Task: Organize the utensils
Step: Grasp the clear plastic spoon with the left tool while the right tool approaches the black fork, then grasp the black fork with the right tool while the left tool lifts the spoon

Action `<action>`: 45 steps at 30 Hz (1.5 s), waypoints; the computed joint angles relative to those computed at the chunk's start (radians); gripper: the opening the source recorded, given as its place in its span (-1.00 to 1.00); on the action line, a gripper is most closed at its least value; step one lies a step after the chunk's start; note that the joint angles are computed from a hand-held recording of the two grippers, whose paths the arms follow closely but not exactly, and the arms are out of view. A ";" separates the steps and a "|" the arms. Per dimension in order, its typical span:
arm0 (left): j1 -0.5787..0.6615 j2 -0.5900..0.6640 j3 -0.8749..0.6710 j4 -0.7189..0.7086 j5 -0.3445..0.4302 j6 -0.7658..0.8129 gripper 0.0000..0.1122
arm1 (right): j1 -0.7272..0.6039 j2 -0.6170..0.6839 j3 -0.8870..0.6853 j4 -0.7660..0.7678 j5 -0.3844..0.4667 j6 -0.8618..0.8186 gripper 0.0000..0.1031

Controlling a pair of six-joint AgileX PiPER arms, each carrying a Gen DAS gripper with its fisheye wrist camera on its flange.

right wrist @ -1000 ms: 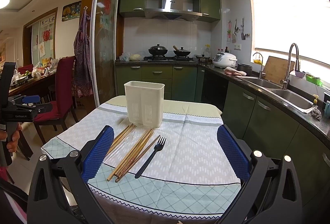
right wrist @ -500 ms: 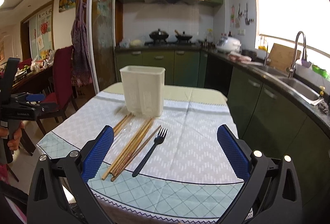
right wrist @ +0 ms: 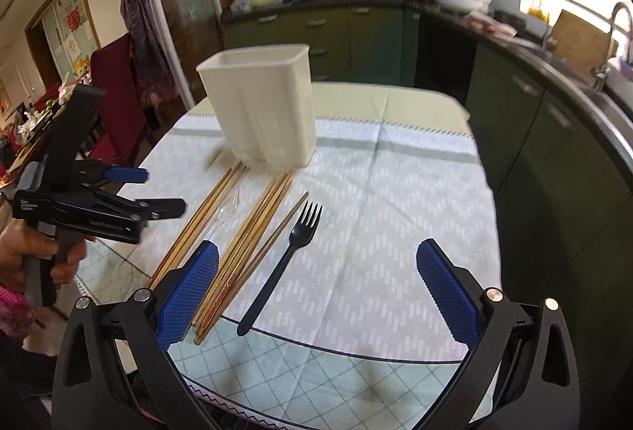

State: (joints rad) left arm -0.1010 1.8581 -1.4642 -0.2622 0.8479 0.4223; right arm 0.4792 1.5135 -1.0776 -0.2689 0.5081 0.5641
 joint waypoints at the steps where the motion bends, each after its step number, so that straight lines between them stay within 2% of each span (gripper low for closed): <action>1: -0.010 0.019 -0.020 0.011 0.019 -0.012 0.72 | -0.013 0.009 -0.011 0.034 0.014 -0.033 0.92; 5: -0.038 0.087 -0.106 0.048 0.100 -0.067 0.68 | -0.085 0.094 -0.108 0.162 0.087 -0.173 0.86; 6: -0.041 0.107 -0.134 0.052 0.125 -0.078 0.59 | -0.102 0.111 -0.134 0.198 0.109 -0.208 0.81; 7: -0.044 0.124 -0.156 0.052 0.148 -0.089 0.42 | -0.119 0.130 -0.160 0.235 0.133 -0.246 0.69; 8: -0.045 0.147 -0.188 0.051 0.184 -0.102 0.35 | -0.134 0.144 -0.179 0.262 0.150 -0.269 0.58; 10: -0.048 0.178 -0.231 0.055 0.233 -0.118 0.26 | -0.158 0.177 -0.220 0.295 0.193 -0.294 0.53; 11: -0.051 0.186 -0.241 0.060 0.245 -0.124 0.23 | -0.173 0.198 -0.248 0.317 0.222 -0.313 0.52; 14: -0.066 0.209 -0.266 0.078 0.276 -0.139 -0.06 | -0.196 0.233 -0.289 0.356 0.272 -0.342 0.52; 15: -0.073 0.220 -0.279 0.087 0.284 -0.148 -0.17 | -0.195 0.241 -0.296 0.350 0.278 -0.344 0.52; 17: -0.082 0.237 -0.298 0.096 0.295 -0.157 -0.22 | -0.196 0.243 -0.294 0.351 0.281 -0.345 0.52; 19: -0.089 0.255 -0.316 0.104 0.302 -0.163 -0.38 | -0.196 0.240 -0.289 0.365 0.283 -0.358 0.52; 23: -0.107 0.293 -0.351 0.134 0.316 -0.188 -0.44 | -0.202 0.239 -0.284 0.379 0.289 -0.377 0.52; 30: -0.141 0.380 -0.453 0.150 0.361 -0.225 -0.73 | -0.188 0.249 -0.303 0.372 0.319 -0.382 0.52; 33: -0.155 0.410 -0.488 0.169 0.361 -0.237 -0.83 | -0.187 0.281 -0.345 0.397 0.369 -0.376 0.52; 35: -0.154 0.419 -0.497 0.165 0.361 -0.234 -0.84 | -0.182 0.315 -0.391 0.403 0.424 -0.339 0.52; 38: -0.149 0.428 -0.509 0.171 0.349 -0.231 -0.84 | -0.163 0.364 -0.448 0.419 0.458 -0.345 0.52; 42: -0.136 0.420 -0.492 0.164 0.330 -0.213 -0.83 | -0.130 0.483 -0.585 0.427 0.543 -0.320 0.52; 43: -0.135 0.427 -0.502 0.160 0.332 -0.210 -0.83 | -0.123 0.524 -0.633 0.433 0.577 -0.310 0.47; 45: -0.123 0.422 -0.489 0.153 0.320 -0.193 -0.83 | -0.111 0.585 -0.703 0.425 0.626 -0.271 0.18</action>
